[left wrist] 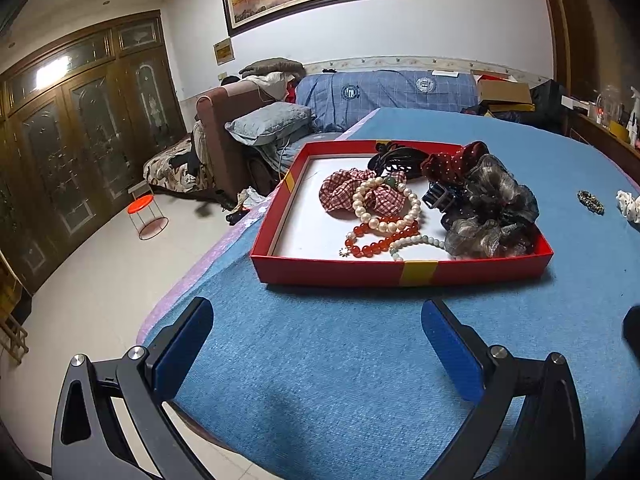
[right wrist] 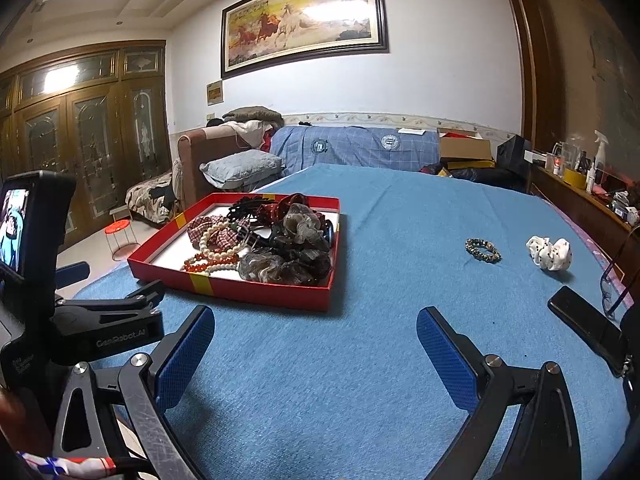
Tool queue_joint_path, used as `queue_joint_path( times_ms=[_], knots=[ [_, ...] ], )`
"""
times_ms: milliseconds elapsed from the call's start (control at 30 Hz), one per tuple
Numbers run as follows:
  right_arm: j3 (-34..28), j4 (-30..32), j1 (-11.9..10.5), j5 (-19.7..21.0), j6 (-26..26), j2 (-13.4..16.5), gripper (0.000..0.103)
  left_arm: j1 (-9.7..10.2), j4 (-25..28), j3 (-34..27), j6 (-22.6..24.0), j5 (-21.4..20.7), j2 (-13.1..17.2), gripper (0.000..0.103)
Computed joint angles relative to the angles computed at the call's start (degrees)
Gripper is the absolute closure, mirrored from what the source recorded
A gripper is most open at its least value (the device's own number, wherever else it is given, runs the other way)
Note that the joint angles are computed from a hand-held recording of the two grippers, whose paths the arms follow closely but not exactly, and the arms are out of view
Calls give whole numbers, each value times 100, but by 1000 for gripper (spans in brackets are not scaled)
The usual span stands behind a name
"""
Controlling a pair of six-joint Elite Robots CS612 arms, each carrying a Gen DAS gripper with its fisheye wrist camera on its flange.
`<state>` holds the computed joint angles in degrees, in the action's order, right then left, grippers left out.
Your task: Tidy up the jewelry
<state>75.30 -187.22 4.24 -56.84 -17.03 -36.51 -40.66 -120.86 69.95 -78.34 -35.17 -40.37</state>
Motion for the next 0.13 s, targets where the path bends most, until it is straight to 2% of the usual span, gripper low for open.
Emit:
queue_joint_path(
  times_ms=[133],
  knots=[
    [-81, -62, -48, -175, 246, 34, 0, -35, 115, -79, 163, 190, 45, 0]
  ],
)
